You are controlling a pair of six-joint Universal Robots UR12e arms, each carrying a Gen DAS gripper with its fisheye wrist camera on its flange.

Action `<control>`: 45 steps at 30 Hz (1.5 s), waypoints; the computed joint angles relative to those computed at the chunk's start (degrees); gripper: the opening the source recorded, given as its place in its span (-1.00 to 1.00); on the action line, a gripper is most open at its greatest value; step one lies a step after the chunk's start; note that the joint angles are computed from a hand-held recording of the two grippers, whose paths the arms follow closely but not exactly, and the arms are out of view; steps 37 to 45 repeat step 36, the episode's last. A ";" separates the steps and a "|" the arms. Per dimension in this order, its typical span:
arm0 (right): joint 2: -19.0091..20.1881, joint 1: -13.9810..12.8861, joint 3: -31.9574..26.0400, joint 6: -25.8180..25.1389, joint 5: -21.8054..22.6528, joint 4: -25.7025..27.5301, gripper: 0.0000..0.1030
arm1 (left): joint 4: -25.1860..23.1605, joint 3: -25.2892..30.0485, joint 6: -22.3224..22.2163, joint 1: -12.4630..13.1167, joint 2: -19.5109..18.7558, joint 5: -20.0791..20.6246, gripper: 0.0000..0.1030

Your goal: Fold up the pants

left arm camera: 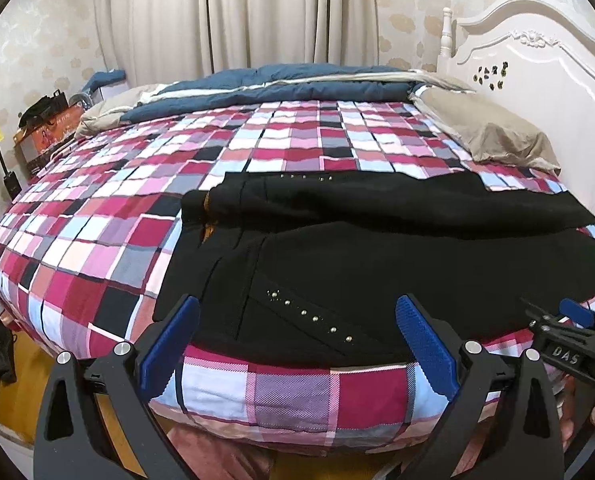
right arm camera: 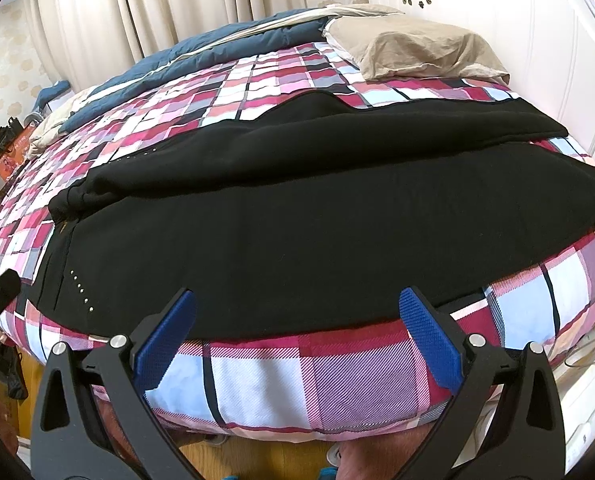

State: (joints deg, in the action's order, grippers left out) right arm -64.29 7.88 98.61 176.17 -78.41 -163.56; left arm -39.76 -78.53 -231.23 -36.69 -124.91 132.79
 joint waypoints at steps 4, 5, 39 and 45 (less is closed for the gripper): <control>-0.10 0.05 0.18 0.05 0.05 0.02 0.96 | -0.72 0.74 0.69 -0.48 -0.19 1.82 0.90; -0.14 0.07 0.24 0.09 0.05 0.04 0.96 | -0.80 0.90 0.95 -0.58 -0.28 2.07 0.90; 0.63 -0.57 -0.98 0.02 1.20 2.54 0.96 | 3.43 -0.61 -1.67 0.18 0.65 -3.30 0.90; 0.63 -0.57 -0.98 0.02 1.20 2.54 0.96 | 3.43 -0.61 -1.67 0.18 0.65 -3.30 0.90</control>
